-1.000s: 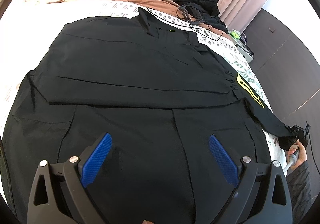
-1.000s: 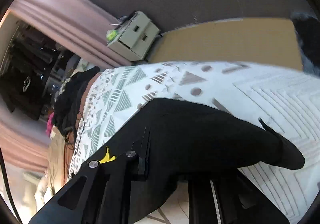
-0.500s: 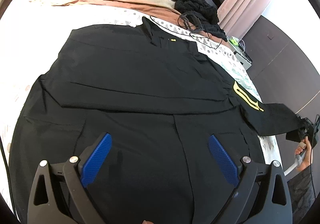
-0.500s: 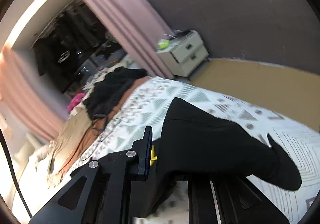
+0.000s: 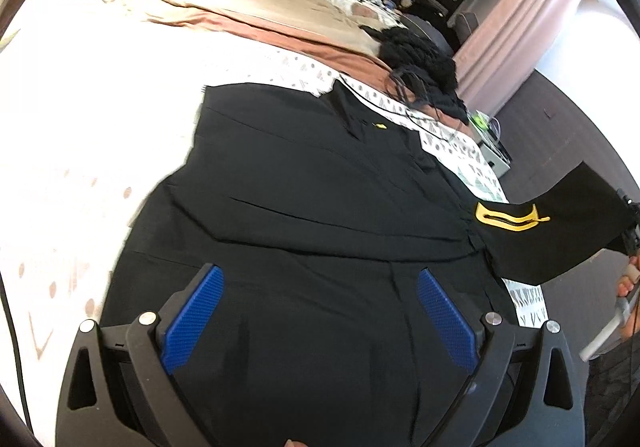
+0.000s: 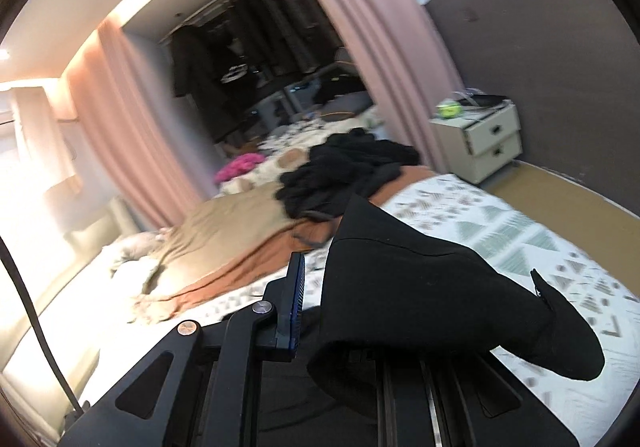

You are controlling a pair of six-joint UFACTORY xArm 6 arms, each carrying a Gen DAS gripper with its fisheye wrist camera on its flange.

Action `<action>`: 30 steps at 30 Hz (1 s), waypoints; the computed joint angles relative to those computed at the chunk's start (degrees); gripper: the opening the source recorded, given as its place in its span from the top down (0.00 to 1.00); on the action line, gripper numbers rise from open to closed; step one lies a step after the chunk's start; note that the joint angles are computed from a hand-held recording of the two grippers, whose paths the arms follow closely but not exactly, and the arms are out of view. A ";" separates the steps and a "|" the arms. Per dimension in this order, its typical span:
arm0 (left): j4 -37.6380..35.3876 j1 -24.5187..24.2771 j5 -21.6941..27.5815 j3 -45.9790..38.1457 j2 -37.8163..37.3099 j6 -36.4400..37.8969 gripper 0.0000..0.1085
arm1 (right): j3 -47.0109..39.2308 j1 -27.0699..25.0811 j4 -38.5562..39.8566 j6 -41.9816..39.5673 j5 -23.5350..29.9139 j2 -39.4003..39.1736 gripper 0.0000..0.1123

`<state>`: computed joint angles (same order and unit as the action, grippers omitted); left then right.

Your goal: Fold large clothes

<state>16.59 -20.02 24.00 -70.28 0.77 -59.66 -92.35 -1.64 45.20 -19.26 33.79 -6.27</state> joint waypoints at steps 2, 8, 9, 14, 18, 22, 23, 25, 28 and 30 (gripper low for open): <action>0.04 1.33 -0.47 2.39 -2.30 0.20 0.08 | -1.88 2.33 -0.29 0.95 0.18 0.75 0.90; -1.75 6.21 -2.79 10.53 -9.65 2.53 0.08 | -7.18 6.06 1.39 -1.11 1.08 5.06 0.90; -2.18 7.00 -3.27 11.88 -10.72 2.99 0.08 | -8.06 6.78 1.46 -1.12 1.30 6.00 0.90; -6.27 11.09 -5.91 19.46 -16.17 6.74 0.08 | -18.92 9.21 -0.58 1.30 3.43 17.09 0.90; -10.77 14.12 -7.39 24.75 -19.70 10.96 0.08 | -23.59 12.26 -4.25 5.31 4.09 22.67 0.90; -15.43 16.74 -8.84 28.94 -21.91 15.26 0.08 | -27.44 14.18 -7.99 8.93 4.82 27.78 0.90; -17.04 17.39 -9.15 29.86 -22.39 16.89 0.08 | -28.45 14.60 -9.09 10.16 4.88 28.88 0.90; -18.31 17.98 -9.63 31.10 -22.90 18.28 0.08 | -30.59 15.21 -9.68 12.24 5.19 31.77 0.90; -20.55 18.87 -9.41 32.03 -23.35 21.18 0.08 | -35.01 15.44 -7.03 13.76 9.19 36.51 0.90; -21.21 19.04 -9.25 32.17 -23.22 22.06 0.08 | -34.28 15.90 -8.89 15.96 10.72 38.05 0.88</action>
<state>-4.62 -0.98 14.75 -38.11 -22.45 -37.60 -126.63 14.27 36.30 -3.30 44.51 31.78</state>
